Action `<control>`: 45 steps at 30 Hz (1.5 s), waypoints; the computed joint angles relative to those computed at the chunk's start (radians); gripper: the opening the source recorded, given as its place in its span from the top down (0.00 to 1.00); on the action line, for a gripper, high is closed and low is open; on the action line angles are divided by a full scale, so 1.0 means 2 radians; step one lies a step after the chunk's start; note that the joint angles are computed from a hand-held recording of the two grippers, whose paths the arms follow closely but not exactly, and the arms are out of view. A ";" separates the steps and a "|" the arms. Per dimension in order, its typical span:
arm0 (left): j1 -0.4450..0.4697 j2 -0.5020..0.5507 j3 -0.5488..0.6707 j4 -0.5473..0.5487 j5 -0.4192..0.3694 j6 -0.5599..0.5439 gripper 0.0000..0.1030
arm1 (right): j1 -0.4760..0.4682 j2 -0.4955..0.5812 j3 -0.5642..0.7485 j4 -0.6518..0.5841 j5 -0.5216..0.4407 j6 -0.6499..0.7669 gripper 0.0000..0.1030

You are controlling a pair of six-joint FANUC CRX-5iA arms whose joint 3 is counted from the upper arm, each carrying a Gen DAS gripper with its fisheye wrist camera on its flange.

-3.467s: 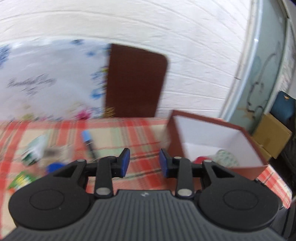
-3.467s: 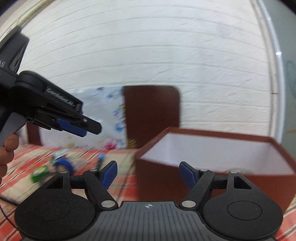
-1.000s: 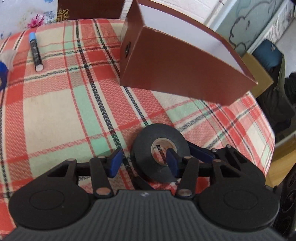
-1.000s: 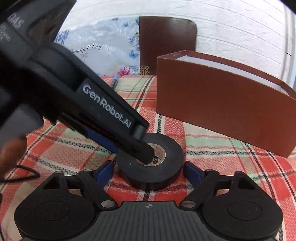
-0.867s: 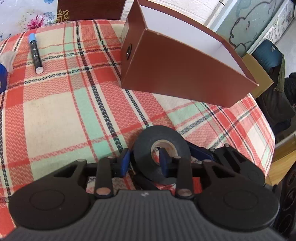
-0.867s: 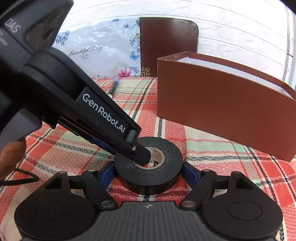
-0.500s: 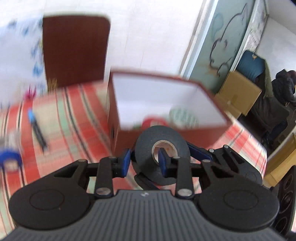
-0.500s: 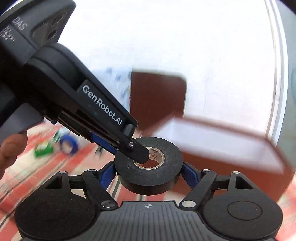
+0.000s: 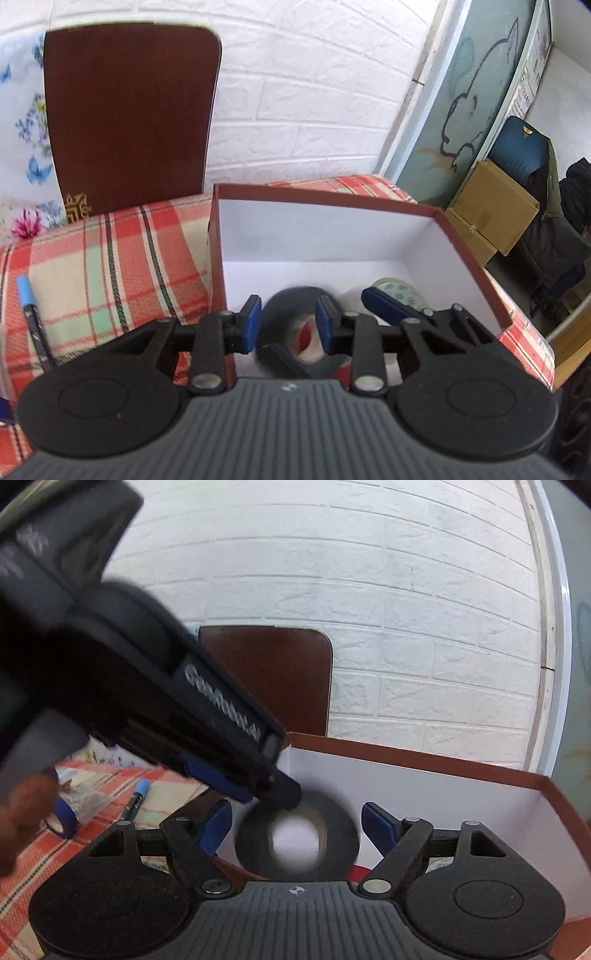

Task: Organize objects
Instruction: 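Carry the black tape roll into the brown box and release it, then move the right gripper to the green candy box and grasp it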

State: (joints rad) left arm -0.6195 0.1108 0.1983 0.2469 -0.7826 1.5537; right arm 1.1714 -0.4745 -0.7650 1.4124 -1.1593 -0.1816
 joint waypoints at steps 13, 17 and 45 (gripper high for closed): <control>0.034 -0.138 -0.149 0.028 0.102 0.002 0.66 | 0.104 -0.009 -0.020 0.036 -0.100 -0.036 0.25; 0.086 -0.205 -0.202 0.005 0.085 0.056 0.66 | 0.112 -0.001 -0.009 0.043 -0.078 -0.030 0.25; 0.360 -0.291 -0.380 0.217 0.025 -0.162 0.48 | 0.033 0.207 0.199 -0.189 0.248 0.246 0.30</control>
State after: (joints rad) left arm 0.1001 -0.4717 -0.5625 0.6818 -0.7332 1.2305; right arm 1.2365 -0.0598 -0.3669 1.0341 -0.6632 0.3102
